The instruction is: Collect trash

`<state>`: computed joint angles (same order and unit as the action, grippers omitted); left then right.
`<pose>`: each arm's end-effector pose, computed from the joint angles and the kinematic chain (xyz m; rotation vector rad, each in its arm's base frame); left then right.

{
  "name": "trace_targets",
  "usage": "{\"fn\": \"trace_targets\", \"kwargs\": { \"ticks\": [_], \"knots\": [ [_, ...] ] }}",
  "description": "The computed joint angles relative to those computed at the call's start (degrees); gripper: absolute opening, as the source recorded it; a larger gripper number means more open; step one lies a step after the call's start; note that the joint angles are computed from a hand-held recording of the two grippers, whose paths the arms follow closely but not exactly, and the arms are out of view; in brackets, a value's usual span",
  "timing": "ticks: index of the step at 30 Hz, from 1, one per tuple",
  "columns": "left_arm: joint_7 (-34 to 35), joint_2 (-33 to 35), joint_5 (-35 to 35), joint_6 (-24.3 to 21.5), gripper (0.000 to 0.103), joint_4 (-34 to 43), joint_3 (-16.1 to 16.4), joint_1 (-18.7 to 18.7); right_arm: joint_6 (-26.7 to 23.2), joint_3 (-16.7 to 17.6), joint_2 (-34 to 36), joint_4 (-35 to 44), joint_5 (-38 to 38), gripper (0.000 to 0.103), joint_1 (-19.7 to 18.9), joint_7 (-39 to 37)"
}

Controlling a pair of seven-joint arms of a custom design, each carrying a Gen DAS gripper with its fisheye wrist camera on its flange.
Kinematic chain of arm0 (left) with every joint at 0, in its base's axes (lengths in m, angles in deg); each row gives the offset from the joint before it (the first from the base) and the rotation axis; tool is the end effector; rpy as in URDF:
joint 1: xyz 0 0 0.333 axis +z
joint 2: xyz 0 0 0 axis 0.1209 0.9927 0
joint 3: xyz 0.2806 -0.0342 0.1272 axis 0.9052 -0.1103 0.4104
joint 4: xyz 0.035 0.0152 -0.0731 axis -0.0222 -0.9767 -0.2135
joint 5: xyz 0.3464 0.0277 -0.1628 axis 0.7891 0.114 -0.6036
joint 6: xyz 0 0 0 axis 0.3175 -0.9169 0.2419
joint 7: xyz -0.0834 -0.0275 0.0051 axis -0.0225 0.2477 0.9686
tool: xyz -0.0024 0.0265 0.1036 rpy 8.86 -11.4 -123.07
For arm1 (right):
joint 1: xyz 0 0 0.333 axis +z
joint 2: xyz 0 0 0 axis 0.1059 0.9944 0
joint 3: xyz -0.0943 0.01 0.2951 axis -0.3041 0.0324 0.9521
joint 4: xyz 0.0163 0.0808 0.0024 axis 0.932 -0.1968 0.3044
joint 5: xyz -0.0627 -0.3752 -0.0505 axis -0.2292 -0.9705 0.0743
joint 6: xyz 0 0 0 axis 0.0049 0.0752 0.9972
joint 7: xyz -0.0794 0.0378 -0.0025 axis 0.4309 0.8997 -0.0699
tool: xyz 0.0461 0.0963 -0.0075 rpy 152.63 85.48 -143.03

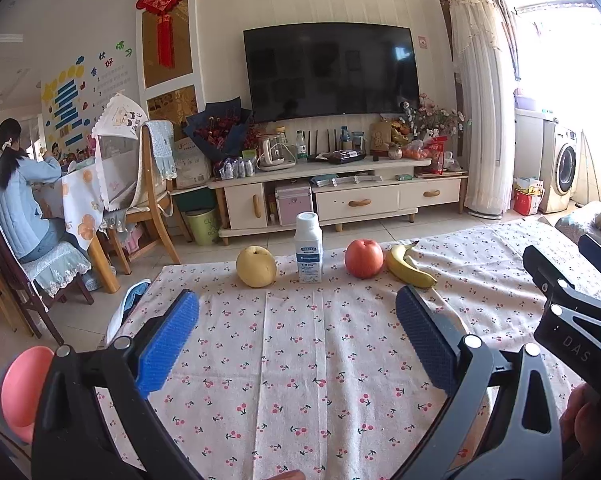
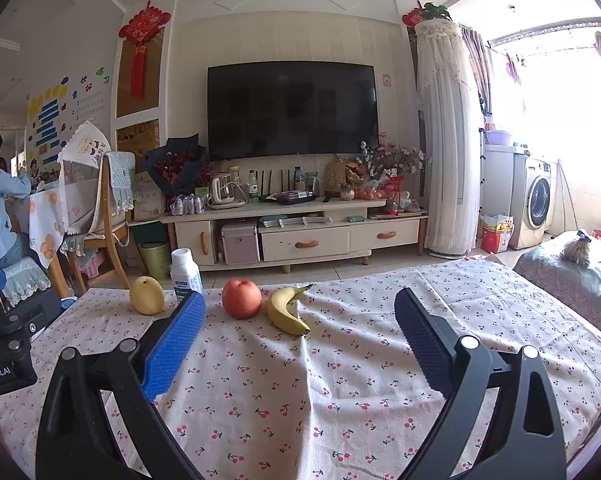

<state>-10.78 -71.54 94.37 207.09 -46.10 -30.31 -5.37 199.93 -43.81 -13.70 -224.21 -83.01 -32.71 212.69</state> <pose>0.4835 -0.3055 0.6221 -1.3362 1.6414 -0.8851 0.4505 0.0909 0.5886 -1.2534 1.5918 -1.0686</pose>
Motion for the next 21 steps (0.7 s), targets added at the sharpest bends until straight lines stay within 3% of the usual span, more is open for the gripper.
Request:
{"fn": "trace_targets", "kwargs": {
  "ticks": [7, 11, 13, 16, 21],
  "knots": [
    [-0.61, 2.94, 0.05, 0.43, 0.099, 0.47, 1.11, -0.07, -1.63, 1.96, 3.6, 2.53, -2.23, 0.095, -0.87, -1.05],
    [3.45, 7.41, -5.65, 0.8, 0.099, 1.37, 2.41, -0.84, -5.32, -0.96, 10.9, 6.1, -4.83, 0.095, 3.48, -1.91],
    [7.56, 11.0, -10.98, -1.54, 0.099, 3.0, 3.11, -1.67, -11.44, -3.09, 16.13, 9.69, -5.14, 0.095, 6.83, -2.76],
    [12.7, 16.37, -19.63, -5.22, 0.099, 6.41, 4.37, -2.86, -20.53, -2.44, 23.28, 15.25, -8.63, 0.095, 7.38, -0.45],
    [16.33, 22.32, -24.63, -8.71, 0.099, 11.3, 7.03, -5.02, -31.25, -3.43, 33.75, 23.19, -16.58, 0.095, 11.0, 3.52]
  ]
}}
